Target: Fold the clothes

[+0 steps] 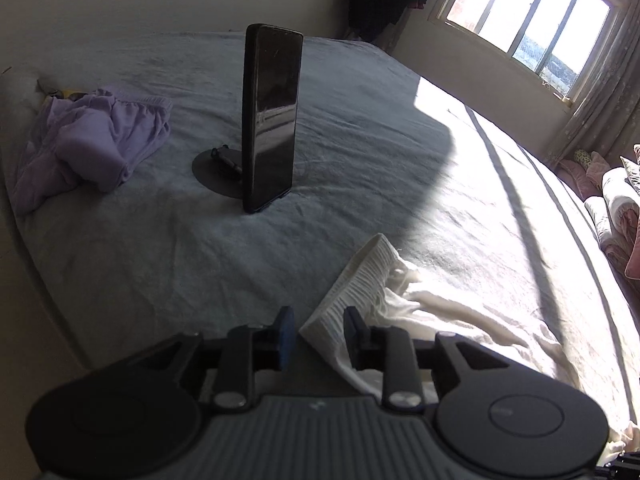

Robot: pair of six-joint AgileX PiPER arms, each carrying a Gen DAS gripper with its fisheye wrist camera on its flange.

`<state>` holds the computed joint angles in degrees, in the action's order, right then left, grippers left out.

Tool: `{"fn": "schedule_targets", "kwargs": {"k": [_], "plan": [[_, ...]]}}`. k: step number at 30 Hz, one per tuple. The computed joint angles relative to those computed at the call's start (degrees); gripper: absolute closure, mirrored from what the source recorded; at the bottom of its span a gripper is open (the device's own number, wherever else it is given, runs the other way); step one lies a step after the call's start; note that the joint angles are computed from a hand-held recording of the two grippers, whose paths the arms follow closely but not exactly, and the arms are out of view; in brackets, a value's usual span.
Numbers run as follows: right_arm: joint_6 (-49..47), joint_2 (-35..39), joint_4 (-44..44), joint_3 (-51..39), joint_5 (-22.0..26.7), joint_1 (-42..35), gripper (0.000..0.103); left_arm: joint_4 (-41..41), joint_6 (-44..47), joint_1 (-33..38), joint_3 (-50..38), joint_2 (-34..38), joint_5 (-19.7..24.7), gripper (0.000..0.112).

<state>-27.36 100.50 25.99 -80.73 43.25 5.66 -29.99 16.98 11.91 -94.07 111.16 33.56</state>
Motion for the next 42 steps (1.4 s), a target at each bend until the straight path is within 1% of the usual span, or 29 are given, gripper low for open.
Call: {"fn": "schedule_targets", "kwargs": {"k": [1,2,3,4,6,7,9,11,13,15,16,17,20,22,23,24,25,28,30,31,34,36,39,41,42], "plan": [[3.3,1.1,-0.1,-2.6,2.8,-1.2,0.070,-1.8,1.9,-0.2,0.0,0.0,-0.8,0.084],[4.8,2.0,1.1,-4.5,4.7,-2.4,0.067,-3.9,4.2,-0.3,-0.2,0.3,-1.3,0.082],[5.8,3.3,3.1,-7.0,6.8,-3.9,0.066,-6.1,6.5,-0.4,-0.4,0.5,-1.8,0.082],[6.3,4.5,4.9,-9.4,8.4,-5.2,0.066,-9.0,9.1,-0.4,-1.5,1.5,-0.9,0.082],[7.2,6.6,7.0,-13.4,9.0,-6.5,0.065,-14.1,12.9,-0.4,-6.0,5.0,3.8,0.082],[7.7,7.7,7.6,-15.5,8.7,-6.9,0.064,-15.4,13.4,-0.6,-8.6,7.0,6.2,0.083],[9.6,11.2,7.3,-20.5,8.0,-6.9,0.061,-15.1,12.1,-1.4,-13.3,10.2,9.4,0.083],[12.6,14.9,5.5,-26.0,8.1,-6.4,0.060,-13.8,10.7,-2.6,-16.8,12.7,10.2,0.085],[16.1,19.6,2.6,-32.8,8.8,-5.6,0.060,-12.4,9.5,-3.4,-19.1,14.3,10.0,0.086],[18.4,23.4,0.5,-38.1,9.4,-4.7,0.060,-12.2,9.6,-3.4,-20.9,15.9,10.0,0.094],[19.2,24.9,-0.2,-39.9,9.3,-4.4,0.060,-12.2,9.8,-3.3,-21.9,16.7,10.0,0.102],[20.1,26.5,-0.8,-41.8,9.4,-4.1,0.060,-12.7,9.9,-3.1,-22.3,17.3,10.0,0.104],[22.8,31.5,-2.9,-48.5,10.1,-3.1,0.060,-14.1,10.2,-2.5,-23.4,18.9,10.1,0.105],[23.9,32.7,-5.2,-48.6,7.8,-1.8,0.060,-13.0,9.7,-2.4,-23.7,19.7,9.7,0.105],[24.3,33.0,-7.8,-48.0,6.6,-0.7,0.061,-11.9,8.9,-2.5,-24.1,20.3,9.7,0.106],[25.4,32.9,-12.1,-47.0,5.0,0.8,0.081,-11.9,9.3,-2.4,-23.5,20.5,9.0,0.109],[26.3,32.3,-16.2,-44.8,2.6,2.2,0.092,-13.2,10.5,-2.2,-22.7,20.3,8.4,0.110],[28.5,28.4,-22.3,-36.2,-6.7,4.4,0.095,-17.4,14.7,-1.4,-19.8,19.4,6.9,0.110],[31.1,25.4,-24.5,-30.0,-14.3,4.6,0.096,-18.9,17.1,-1.4,-17.6,18.4,5.3,0.110],[33.3,25.1,-26.7,-28.9,-16.2,4.8,0.097,-18.7,17.4,-1.4,-17.6,18.6,5.0,0.110],[41.3,27.5,-34.8,-30.7,-16.3,5.6,0.097,-16.7,15.6,-1.8,-18.2,18.8,4.7,0.110],[43.7,29.4,-38.0,-32.4,-15.5,6.0,0.097,-15.1,13.6,-2.0,-19.3,19.3,5.1,0.110],[47.6,30.1,-43.7,-32.4,-15.6,7.2,0.096,-12.6,8.9,-2.1,-22.3,20.5,6.9,0.110],[45.7,30.1,-43.3,-33.3,-14.4,7.5,0.093,-10.5,4.8,-2.2,-24.3,21.2,8.3,0.110],[42.9,29.8,-40.5,-33.2,-14.4,7.0,0.089,-9.2,2.3,-2.3,-25.4,21.4,9.0,0.110]]}}
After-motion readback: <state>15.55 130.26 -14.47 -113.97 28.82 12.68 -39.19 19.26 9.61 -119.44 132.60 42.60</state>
